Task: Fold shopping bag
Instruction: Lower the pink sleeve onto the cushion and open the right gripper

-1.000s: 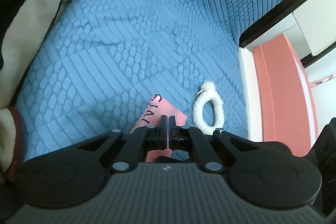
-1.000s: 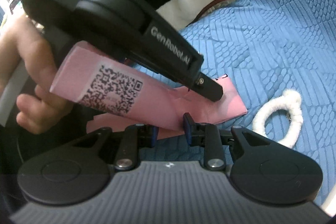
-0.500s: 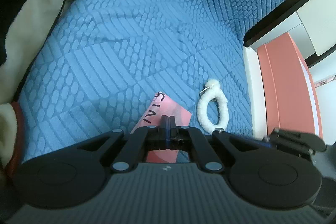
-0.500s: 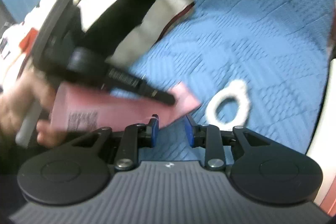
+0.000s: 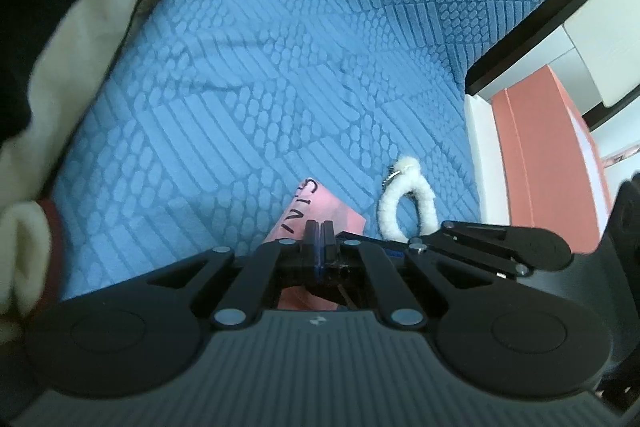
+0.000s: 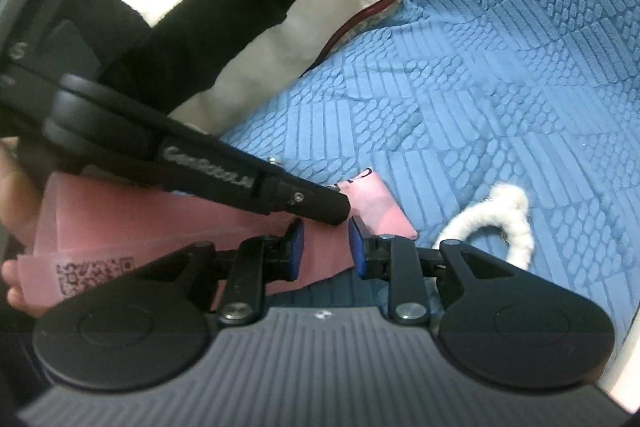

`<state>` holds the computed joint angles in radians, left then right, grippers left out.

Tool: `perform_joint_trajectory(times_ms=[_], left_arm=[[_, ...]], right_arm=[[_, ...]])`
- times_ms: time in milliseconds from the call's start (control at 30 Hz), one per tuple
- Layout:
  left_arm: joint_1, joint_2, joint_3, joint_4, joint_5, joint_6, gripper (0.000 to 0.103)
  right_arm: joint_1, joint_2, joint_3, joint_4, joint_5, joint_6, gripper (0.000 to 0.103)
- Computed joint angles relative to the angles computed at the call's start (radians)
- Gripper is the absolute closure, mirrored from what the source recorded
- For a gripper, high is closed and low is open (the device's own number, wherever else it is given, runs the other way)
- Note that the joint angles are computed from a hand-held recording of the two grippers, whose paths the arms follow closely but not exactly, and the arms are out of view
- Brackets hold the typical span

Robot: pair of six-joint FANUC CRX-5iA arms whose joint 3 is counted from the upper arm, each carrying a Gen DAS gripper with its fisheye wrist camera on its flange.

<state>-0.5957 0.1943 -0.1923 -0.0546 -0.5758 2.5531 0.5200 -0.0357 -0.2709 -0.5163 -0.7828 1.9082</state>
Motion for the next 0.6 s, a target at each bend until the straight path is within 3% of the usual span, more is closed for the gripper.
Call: perform_joint_trajectory(times_ms=[367,600], left_arm=[[-0.095,-0.087,0.07,-0.235,-0.195,0.226,0.102],[-0.125,-0.047,0.083,-0.193,-0.223,0.189,0.102]], right_arm=[[-0.011,0.017,0.021,-0.015,-0.026,0.02,0.076],[-0.042,0.033,0.044,-0.064,-0.048,0.01,0.077]])
